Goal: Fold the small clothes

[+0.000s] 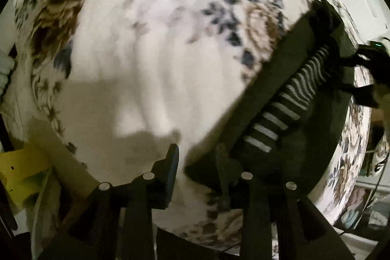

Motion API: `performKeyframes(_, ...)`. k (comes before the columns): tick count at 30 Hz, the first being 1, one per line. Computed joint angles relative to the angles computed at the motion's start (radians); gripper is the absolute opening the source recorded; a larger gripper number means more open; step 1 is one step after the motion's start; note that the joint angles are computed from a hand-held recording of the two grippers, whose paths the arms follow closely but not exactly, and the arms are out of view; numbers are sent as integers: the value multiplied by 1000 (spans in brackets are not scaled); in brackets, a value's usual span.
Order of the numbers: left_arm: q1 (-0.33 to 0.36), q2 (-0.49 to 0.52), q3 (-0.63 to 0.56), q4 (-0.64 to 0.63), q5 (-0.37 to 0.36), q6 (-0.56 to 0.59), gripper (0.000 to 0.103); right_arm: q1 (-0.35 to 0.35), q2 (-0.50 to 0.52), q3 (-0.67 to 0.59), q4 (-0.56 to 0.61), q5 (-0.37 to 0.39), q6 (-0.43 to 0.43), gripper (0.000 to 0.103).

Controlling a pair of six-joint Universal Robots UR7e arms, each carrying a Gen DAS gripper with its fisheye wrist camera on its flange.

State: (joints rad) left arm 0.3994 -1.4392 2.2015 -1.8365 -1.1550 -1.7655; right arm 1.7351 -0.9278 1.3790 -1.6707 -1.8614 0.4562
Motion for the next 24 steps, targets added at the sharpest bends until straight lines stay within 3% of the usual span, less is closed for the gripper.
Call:
performKeyframes(2,4,35,-25,-12,6,23,29,-13,1,62,-56,61,18,50)
performKeyframes(4,5,61,-46,-18,14,53,29,-4,21,97,-160,161,-17,50)
performKeyframes(8,25,124,-88,-64,24,105,29,13,49,95,-287,442,-101,50)
performKeyframes(9,32,134,-90,-89,22,120,29,15,45,93,-291,471,-120,50)
performKeyframes(10,40,144,-88,-122,19,139,31,20,37,85,-285,470,-138,50)
performKeyframes(12,54,170,-85,-173,21,172,47,25,3,79,-262,414,-181,50)
performKeyframes(13,59,187,-87,-183,17,182,60,25,-20,83,-249,368,-199,50)
performKeyframes(14,70,205,-89,-193,11,196,65,19,-50,96,-233,315,-210,50)
performKeyframes(17,109,252,-85,-220,-20,244,65,-16,-109,114,-179,222,-192,50)
performKeyframes(19,107,263,-87,-193,2,241,62,-59,-178,164,-148,173,-176,50)
performKeyframes(21,84,235,-82,-134,41,194,40,-92,-232,204,-138,120,-171,50)
performKeyframes(22,79,224,-89,-84,47,175,35,-103,-255,223,-137,96,-170,50)
performKeyframes(24,66,170,-91,64,59,79,36,-120,-297,263,-144,47,-168,50)
